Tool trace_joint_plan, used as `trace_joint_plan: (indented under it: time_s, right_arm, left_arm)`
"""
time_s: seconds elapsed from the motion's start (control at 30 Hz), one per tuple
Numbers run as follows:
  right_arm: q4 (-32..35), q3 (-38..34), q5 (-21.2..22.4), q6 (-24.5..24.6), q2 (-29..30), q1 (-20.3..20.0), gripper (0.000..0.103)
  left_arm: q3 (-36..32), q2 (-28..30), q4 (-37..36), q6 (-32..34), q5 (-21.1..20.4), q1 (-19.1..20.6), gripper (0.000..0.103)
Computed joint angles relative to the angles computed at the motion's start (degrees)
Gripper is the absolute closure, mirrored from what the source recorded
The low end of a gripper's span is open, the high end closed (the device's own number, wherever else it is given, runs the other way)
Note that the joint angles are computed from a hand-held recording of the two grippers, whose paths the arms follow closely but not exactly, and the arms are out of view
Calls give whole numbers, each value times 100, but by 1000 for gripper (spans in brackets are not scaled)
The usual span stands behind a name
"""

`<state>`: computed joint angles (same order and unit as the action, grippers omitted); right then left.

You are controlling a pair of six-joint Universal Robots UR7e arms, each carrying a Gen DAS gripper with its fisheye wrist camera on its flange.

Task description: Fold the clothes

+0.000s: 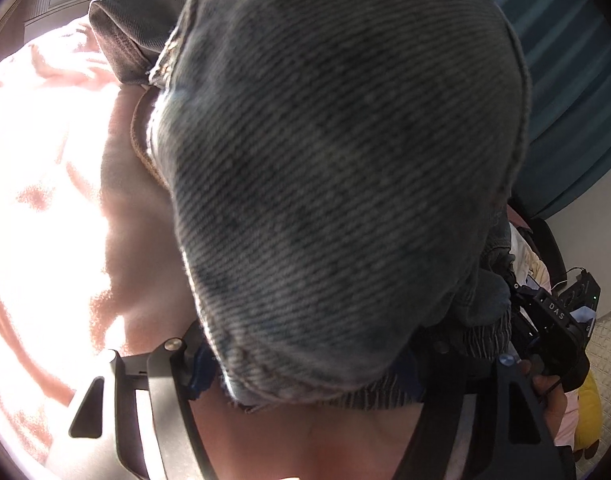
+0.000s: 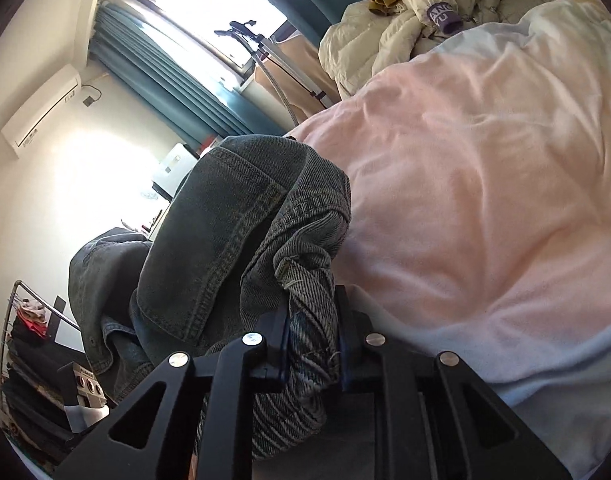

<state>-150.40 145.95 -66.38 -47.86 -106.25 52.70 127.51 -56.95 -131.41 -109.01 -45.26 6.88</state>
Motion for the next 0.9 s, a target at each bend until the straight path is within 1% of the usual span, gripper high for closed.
trace_joint_plan:
  time_s: [0.07, 0.13, 0.17, 0.23, 0.3, 0.37, 0.47, 0.53, 0.63, 0.73, 0.8, 0.83, 0.9]
  right_arm:
    - [285, -101, 17, -23, -127, -84, 86]
    - [376, -88, 72, -102, -234, -158, 86]
    - [505, -60, 124, -207, -367, -258, 86]
    - [888, 5, 246, -448, -723, -505, 86]
    - [1020, 5, 303, -440, -841, -541, 86]
    - [1121, 11, 371, -425, -960, -562, 86]
    - [1185, 44, 392, -425, -1198, -529, 87]
    - [992, 101, 327, -407, -1313, -415, 87]
    - [746, 118, 115, -327, -1385, -157, 87]
    - [829, 34, -17, -225, -1495, 20, 88]
    - [903, -43, -80, -207, -1588, 112, 88]
    - [970, -91, -103, -195, -1635, 148, 88]
    - [1067, -208, -185, -132, -1694, 263, 88]
  left_arm:
    - [-171, 47, 181, -10, 2, -39, 30]
    - [-299, 84, 236, -50, -1, -109, 30]
    - [-364, 123, 215, -66, -12, -154, 30]
    - [-376, 172, -117, 107, -25, -218, 30]
    - [-518, 233, 87, 43, -91, -199, 30]
    - [-503, 236, -149, -11, -224, -152, 30]
    - [-597, 315, -391, -127, -288, -190, 30]
    - [-703, 355, -460, -117, -461, -157, 30]
    - [-1117, 518, -104, -49, -650, -123, 30]
    - [-1804, 860, 663, -24, -802, -163, 45]
    - [-2259, 1106, 1012, 92, -866, -194, 49]
    - [-2577, 1281, 1309, 140, -883, -217, 57]
    - [-3236, 1610, 2007, 185, -836, -274, 68]
